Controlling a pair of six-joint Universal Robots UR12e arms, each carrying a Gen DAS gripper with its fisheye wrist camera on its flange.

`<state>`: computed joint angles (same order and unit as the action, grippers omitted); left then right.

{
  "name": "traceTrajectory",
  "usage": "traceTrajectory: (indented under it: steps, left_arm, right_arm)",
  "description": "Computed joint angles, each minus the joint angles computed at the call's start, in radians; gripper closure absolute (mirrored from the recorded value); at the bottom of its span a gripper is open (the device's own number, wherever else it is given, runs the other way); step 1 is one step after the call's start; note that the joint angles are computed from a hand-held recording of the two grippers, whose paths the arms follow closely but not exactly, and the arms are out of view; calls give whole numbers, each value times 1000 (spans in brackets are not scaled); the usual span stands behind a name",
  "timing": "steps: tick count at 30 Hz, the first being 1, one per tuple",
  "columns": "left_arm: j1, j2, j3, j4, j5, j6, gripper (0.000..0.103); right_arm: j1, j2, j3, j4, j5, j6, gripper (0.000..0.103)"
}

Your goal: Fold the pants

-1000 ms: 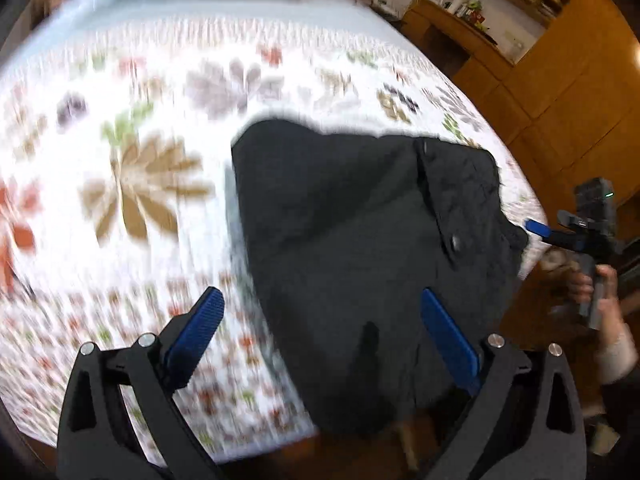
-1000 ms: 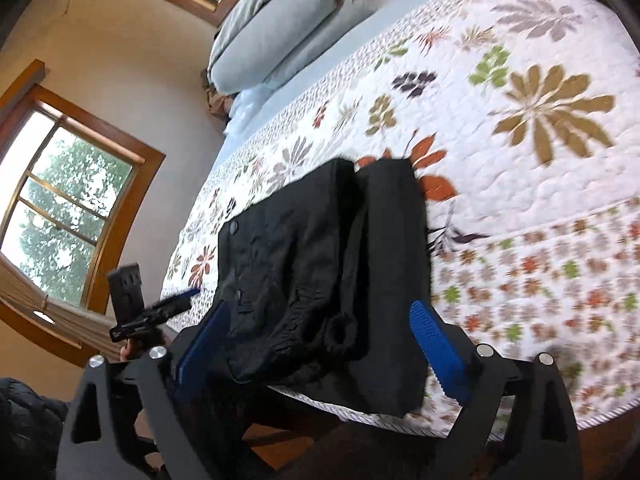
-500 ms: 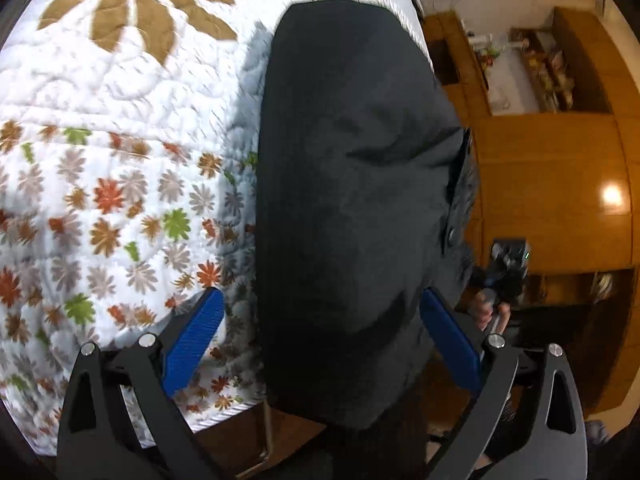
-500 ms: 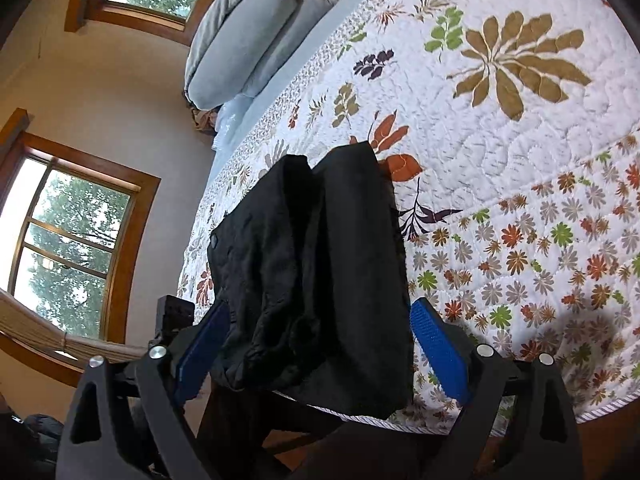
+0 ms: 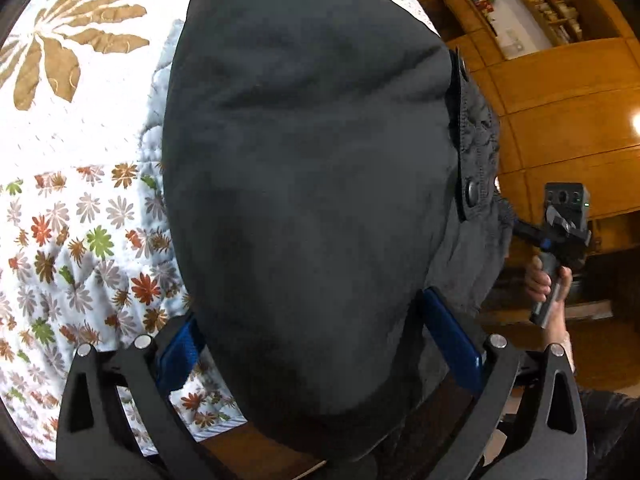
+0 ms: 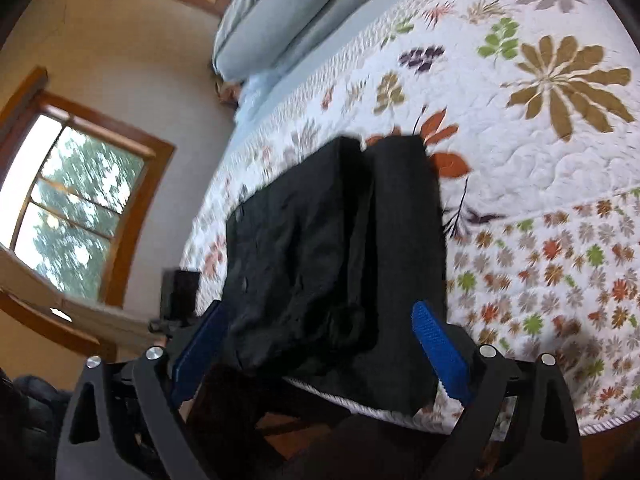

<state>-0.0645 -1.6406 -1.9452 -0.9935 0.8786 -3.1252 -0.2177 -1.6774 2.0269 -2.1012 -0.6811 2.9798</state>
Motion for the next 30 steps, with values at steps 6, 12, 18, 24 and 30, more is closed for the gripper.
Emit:
traceTrajectory:
  steps: [6,12,18,24,30]
  left_arm:
    - [-77,-8,35,73,184,-73,3]
    - [-119,-14,56,100,276,-114,3]
    - [-159,-23,77,105,315,-146,3]
    - [-168,-12,92,90,363,-116,3]
    - [-199,-19,112,96,409,-93,3]
  right_arm:
    - [26,25,-5,46,-29,8,8]
    - [42,58,1,-17,-20,90,14]
    - [36,29,5,-19,-42,19,64]
    - [33,5,14,-35,-61,-13,72]
    - [21,-15,41,-41,-67,-3,72]
